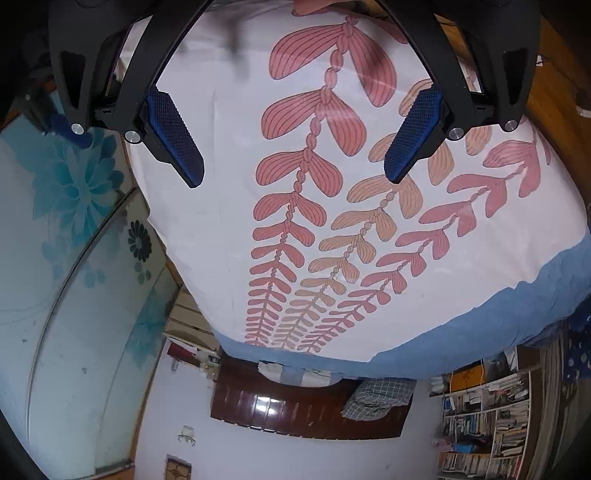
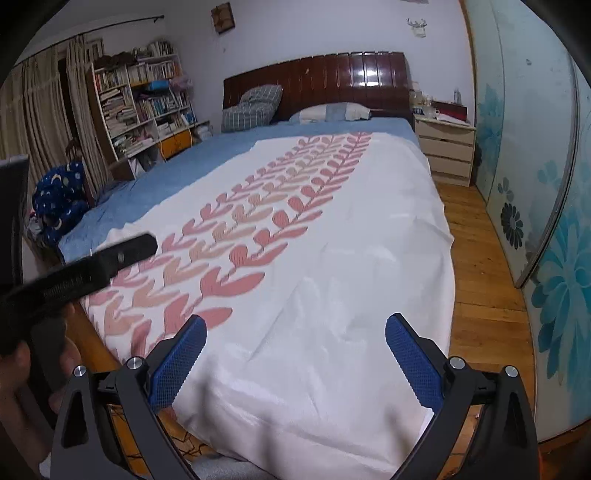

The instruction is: Collect trash

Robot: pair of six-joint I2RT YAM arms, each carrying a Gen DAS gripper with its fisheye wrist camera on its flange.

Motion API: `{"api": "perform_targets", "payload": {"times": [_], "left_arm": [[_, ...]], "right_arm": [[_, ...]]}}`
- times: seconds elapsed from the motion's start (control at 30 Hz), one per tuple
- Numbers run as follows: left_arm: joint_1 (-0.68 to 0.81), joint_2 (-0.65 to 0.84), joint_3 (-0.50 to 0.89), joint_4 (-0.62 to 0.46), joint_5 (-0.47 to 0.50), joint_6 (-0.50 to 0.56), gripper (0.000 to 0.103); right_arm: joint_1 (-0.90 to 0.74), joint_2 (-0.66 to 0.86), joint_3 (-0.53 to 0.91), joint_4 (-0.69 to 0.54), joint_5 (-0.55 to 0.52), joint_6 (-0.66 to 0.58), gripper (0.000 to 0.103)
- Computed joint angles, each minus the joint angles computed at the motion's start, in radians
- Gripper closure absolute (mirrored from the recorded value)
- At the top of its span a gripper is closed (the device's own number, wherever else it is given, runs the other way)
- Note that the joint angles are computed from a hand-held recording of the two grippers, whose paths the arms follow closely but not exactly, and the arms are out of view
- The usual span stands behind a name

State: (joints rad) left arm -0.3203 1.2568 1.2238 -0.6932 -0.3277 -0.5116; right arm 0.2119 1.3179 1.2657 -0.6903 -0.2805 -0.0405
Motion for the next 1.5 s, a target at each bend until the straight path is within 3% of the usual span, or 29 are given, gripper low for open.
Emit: {"api": "perform_targets", "payload": {"times": [0.77,1.5], "left_arm": [[-0.08,0.038,0.0,-0.016,-0.055,-0.04,0.006],[-0.089,0.016,-0.016,-0.019,-0.118,-0.051,0.006]], "right_arm": [[-0.074,0.017,0.002,-0.015,-0.053,-0.046,0.007],[-0.049,0.024,-0.013,0.023,0.006,-0.028,0.007]]}}
